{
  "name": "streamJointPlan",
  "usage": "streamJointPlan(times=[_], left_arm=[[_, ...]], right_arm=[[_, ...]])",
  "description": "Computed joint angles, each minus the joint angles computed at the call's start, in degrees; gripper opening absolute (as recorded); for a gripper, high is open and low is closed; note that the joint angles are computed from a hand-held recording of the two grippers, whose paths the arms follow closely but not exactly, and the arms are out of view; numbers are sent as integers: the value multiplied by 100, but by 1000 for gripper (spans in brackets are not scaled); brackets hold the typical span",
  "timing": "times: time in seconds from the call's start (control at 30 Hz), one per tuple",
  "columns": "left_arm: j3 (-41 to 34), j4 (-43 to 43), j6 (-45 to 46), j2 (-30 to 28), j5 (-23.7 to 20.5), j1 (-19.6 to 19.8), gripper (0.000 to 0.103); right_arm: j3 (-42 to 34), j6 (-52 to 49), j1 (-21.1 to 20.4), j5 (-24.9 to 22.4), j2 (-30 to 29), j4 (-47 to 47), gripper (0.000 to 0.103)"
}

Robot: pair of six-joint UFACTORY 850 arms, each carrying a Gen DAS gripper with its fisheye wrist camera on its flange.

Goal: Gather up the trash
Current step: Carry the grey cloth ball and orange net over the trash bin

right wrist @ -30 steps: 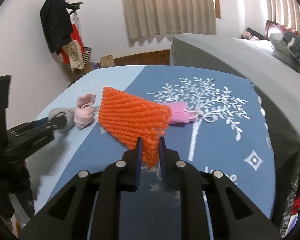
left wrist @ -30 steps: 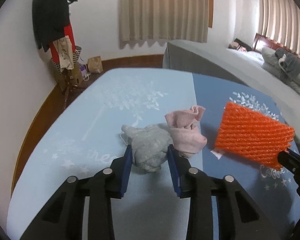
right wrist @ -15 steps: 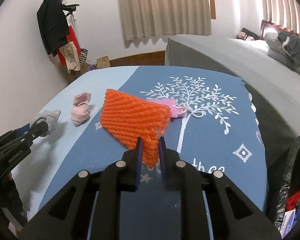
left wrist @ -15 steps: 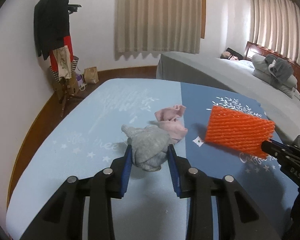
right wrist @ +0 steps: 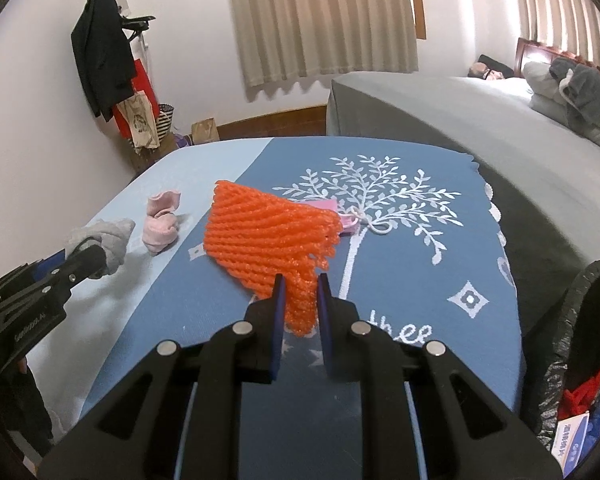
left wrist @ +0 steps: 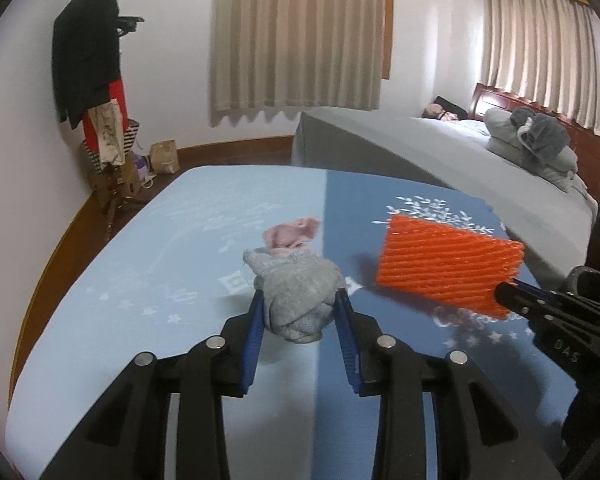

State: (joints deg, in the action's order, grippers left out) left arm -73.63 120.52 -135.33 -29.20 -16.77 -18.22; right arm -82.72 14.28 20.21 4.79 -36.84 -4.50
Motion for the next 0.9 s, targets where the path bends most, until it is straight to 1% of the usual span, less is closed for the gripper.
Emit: streamJointPlan(times=[0.1,0.27,0.33,0.4,0.6,0.77,0.9], left_arm=[[-22,157,-88,15,5,-89,35],[-56,502,-347,58,39,-193,35],[-64,560,-374,75,38,-225,35],[-81,600,-412,81,49,-253,35],[-117,908,-633,124,61,-351,35],[-211,1186,-860,92,113,-545,35],[-320,1649,-1240,28,222,-699,35]], right_arm=[[121,-99,-14,81,106,113,14],[346,587,-61,246,319,-592,14],[492,700,-81,365,459,-735,14],[587,607,-93,431,562,-673,14],[978,104,-204,598,932,-152,14],[1297,-617,-349,698,1181,687,14],[1570,-1123,-488,804,1394,1303,14]])
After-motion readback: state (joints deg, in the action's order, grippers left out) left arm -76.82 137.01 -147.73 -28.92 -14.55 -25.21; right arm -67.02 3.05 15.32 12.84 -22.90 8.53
